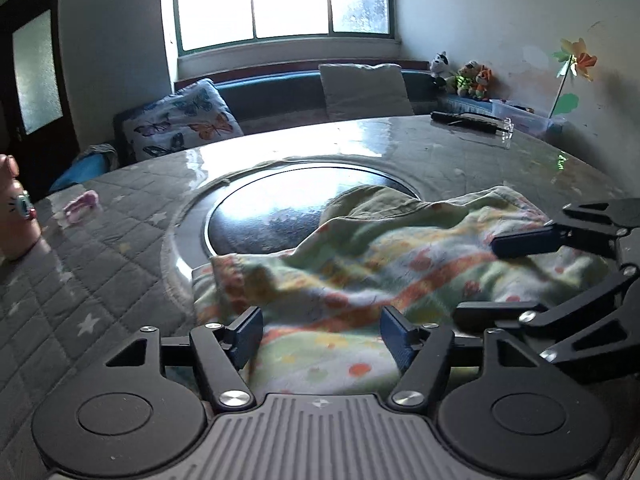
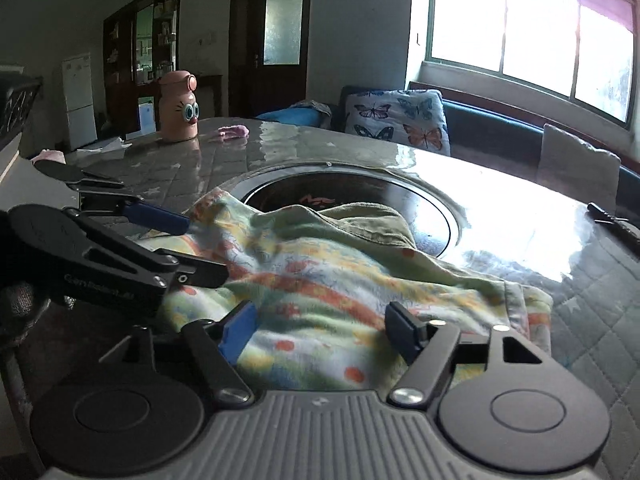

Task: Fold clothes
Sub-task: 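Fold the hem up toward the collar with both grippers and release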

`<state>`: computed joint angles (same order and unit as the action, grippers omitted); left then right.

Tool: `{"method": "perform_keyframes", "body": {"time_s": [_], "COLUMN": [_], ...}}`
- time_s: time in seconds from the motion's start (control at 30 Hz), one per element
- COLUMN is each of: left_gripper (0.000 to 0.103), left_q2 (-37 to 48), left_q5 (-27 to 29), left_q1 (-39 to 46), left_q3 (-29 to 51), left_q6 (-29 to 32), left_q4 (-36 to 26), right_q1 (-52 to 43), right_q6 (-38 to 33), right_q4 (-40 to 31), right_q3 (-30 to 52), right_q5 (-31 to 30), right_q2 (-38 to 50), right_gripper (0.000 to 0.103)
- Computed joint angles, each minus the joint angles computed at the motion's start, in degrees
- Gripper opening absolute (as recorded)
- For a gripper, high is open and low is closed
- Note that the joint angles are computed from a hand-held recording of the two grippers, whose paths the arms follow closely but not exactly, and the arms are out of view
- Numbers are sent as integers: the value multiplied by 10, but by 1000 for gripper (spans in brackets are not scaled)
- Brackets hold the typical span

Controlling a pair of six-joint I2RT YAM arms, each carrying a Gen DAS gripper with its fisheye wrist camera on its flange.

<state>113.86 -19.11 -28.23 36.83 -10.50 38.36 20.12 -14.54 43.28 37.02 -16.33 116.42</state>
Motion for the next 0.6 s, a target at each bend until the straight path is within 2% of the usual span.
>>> {"method": "perform_keyframes", "body": {"time_s": [0.03, 0.33, 0.43, 0.6], "left_gripper": [71, 78, 85, 98], "left_q2": [0, 0, -1, -2], "left_q5": [-8, -23, -29, -30], "left_q1": [-3, -4, -2, 6], "left_q3": [-7, -31, -36, -44], "left_q6": [-3, -31, -39, -50], "left_q4": [9, 35, 39, 46], "right_q1": [-1, -27, -36, -53], "right_q6": [0, 10, 16, 20], "right_q4": [3, -1, -8, -13], "right_q3": [-7, -28, -29, -32], "right_q5": [1, -8, -8, -7], "right_q2": [-5, -20, -22, -23], "right_gripper": [83, 97, 103, 103]}}
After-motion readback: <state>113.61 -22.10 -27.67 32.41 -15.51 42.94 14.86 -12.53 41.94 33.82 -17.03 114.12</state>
